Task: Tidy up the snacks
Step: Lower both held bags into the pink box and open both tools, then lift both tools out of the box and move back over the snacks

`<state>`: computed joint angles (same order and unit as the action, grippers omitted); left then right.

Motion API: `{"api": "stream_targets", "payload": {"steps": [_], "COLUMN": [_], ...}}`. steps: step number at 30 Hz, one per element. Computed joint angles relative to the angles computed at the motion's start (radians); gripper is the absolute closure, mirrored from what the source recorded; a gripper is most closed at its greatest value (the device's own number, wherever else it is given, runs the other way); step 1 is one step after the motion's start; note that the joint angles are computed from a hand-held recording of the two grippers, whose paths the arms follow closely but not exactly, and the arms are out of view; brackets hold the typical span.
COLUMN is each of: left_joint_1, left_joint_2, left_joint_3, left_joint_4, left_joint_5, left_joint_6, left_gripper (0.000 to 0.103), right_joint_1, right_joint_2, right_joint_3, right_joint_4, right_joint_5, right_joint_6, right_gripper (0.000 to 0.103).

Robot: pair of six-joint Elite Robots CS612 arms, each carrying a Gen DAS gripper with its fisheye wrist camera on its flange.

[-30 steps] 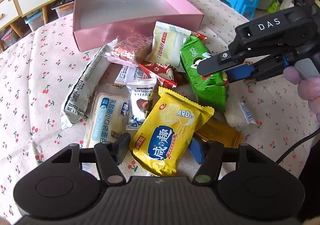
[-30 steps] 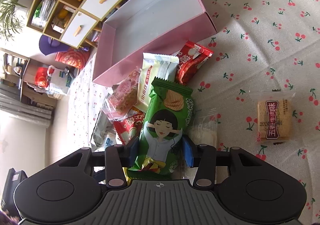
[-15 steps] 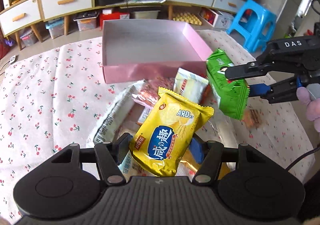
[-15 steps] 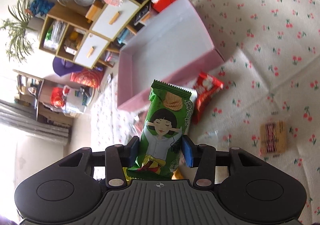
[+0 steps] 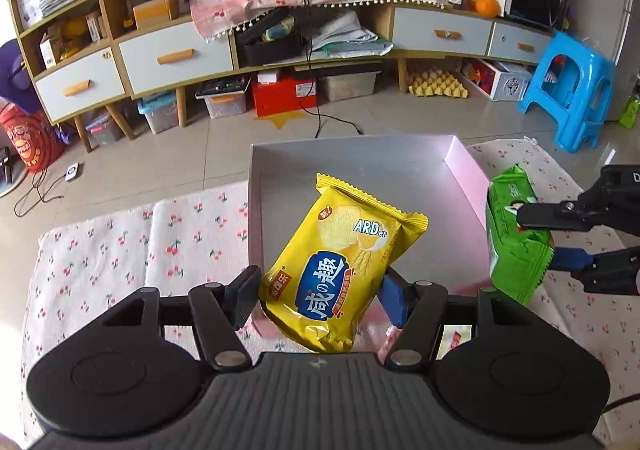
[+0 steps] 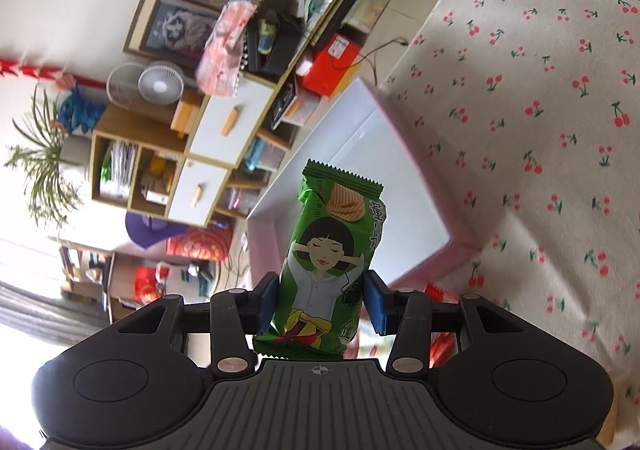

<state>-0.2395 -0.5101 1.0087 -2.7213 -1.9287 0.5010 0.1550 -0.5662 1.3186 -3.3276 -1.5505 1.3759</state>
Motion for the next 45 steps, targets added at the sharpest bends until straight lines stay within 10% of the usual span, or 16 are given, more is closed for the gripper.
{"api": "stream_targets", "payload": {"steps": [16, 33, 45], "left_joint_1": [-0.050, -0.041, -0.022], "left_joint_2": [0.027, 0.012, -0.022], "left_joint_3": [-0.019, -0.076, 0.023], "left_joint_4": [-0.001, 0.275, 0.048], "left_joint_5": [0.261, 0.244, 0.108], "left_joint_6": [0.082, -0.054, -0.043], "left_gripper": [0.045, 0.051, 0.009], "right_joint_1": [-0.009, -0.005, 0.005], "right_joint_2": [0.020, -0.004, -0.038], "right_joint_3": [-0.031, -0.018, 0.003], "right_joint_4": [0.041, 0.093, 0.136], "right_joint_5": [-0.023, -0.054, -0.039], "right_joint_6": [-0.101, -0.159, -0.213], "right_gripper": [0.061, 0.035, 0.019]}}
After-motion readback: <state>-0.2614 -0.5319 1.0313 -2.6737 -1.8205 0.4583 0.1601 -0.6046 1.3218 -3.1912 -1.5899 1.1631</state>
